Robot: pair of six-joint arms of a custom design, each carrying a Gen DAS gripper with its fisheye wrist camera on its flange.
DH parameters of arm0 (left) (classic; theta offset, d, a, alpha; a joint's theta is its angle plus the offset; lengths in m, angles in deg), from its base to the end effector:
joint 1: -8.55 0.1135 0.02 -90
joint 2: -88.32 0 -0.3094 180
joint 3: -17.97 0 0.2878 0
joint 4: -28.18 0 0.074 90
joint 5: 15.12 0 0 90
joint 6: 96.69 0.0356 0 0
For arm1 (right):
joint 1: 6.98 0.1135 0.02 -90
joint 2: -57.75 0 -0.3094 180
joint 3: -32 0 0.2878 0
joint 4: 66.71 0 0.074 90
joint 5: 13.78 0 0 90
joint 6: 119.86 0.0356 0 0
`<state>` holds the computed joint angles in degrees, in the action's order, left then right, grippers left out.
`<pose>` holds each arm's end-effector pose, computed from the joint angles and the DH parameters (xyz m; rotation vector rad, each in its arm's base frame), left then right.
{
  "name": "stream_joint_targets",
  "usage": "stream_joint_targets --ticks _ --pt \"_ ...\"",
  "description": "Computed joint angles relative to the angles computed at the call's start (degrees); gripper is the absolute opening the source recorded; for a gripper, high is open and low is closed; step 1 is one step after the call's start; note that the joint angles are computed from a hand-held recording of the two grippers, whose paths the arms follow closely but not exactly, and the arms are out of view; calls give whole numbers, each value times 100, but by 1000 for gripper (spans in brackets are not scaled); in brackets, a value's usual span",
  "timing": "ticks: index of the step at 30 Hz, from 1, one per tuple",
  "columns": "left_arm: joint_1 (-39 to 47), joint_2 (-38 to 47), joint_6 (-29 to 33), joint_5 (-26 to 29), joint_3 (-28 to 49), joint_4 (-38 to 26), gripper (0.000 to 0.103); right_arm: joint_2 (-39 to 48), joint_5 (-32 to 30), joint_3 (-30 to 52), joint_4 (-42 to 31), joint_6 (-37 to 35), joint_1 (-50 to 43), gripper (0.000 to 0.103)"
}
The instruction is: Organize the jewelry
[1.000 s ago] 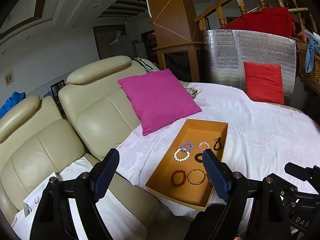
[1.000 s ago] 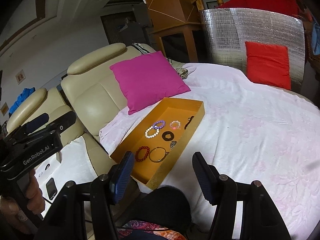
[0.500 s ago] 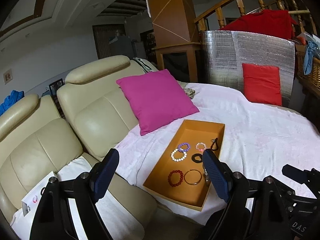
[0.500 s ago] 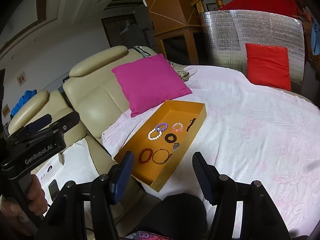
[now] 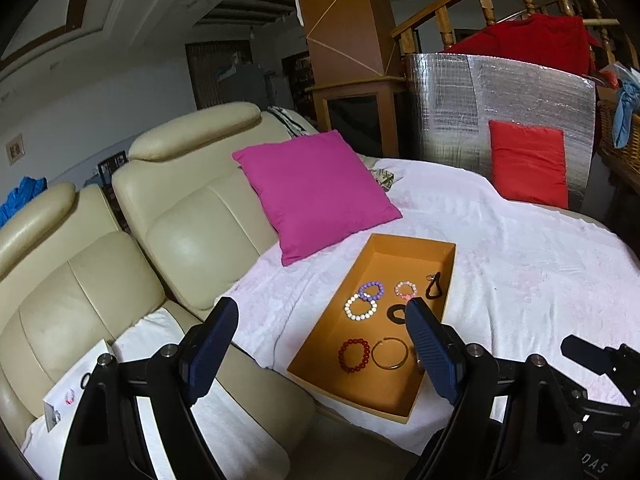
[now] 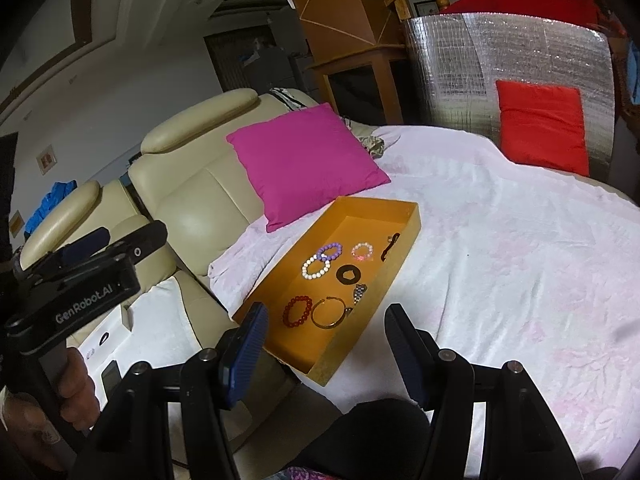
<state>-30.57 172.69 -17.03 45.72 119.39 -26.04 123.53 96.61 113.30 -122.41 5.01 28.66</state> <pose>0.2813 -0.2065 0.4423 0.2603 2.1112 0.0600 0.2124 0.1370 0.4034 0.1709 2.2272 0.2698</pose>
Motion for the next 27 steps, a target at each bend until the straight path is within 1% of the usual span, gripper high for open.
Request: stream_joint_targets --ticks 5,14,20,27 --pt "74 63 7 21 -10 1 86 86 -108 -3 73 -7 -48 65" --pt "171 -27 -113 252 -120 20 86 70 172 21 4 113 199 65" --pt "114 -134 -28 152 -244 111 86 52 298 58 51 184 261 65" --pt "244 -39 -83 262 -221 127 86 216 350 167 33 49 249 65"
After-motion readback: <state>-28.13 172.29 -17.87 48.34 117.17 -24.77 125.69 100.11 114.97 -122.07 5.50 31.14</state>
